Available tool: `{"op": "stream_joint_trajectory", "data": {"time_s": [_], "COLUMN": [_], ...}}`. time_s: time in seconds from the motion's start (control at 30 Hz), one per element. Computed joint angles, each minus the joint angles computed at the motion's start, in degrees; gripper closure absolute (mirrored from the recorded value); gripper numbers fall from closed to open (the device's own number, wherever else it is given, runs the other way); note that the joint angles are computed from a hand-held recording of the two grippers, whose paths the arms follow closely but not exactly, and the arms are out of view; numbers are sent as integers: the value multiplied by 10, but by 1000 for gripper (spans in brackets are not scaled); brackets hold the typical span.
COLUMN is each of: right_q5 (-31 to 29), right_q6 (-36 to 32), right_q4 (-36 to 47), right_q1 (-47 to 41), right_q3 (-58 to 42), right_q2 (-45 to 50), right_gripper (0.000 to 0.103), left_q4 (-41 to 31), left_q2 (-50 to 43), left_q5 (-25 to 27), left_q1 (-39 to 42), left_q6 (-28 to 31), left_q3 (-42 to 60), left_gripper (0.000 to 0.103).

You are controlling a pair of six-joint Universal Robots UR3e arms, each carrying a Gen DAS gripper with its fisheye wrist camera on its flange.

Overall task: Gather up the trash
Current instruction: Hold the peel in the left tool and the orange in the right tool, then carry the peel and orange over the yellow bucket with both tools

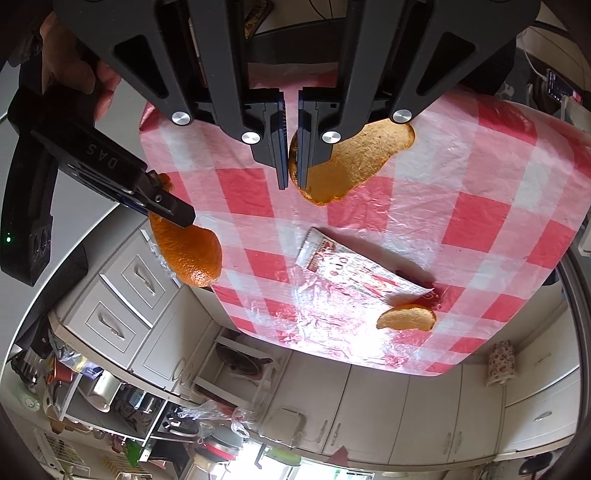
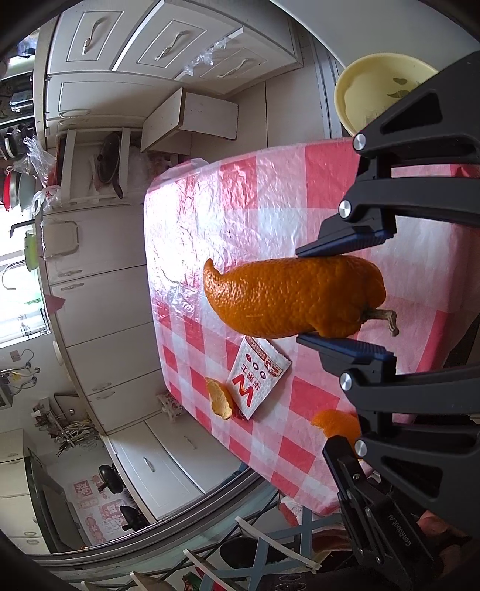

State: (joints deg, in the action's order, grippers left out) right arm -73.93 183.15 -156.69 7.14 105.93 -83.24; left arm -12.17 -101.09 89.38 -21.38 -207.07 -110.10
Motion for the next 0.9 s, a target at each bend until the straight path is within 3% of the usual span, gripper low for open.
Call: {"op": "stream_joint_trajectory", "data": {"time_s": [0.57, 0.9], "right_q5": [27, 58], "right_q6": [-13, -23], "right_q4": [2, 38], "right_q1": [-69, -168], "right_q3": [76, 148], "right_q2": [-95, -176], "right_gripper": [62, 62], "left_q4": [10, -29], "left_q2": [7, -44], "left_q5": [-72, -55], "left_q1": [7, -51], "left_q6": [-19, -21], "left_q3": [2, 95], "left_gripper": [99, 99]}}
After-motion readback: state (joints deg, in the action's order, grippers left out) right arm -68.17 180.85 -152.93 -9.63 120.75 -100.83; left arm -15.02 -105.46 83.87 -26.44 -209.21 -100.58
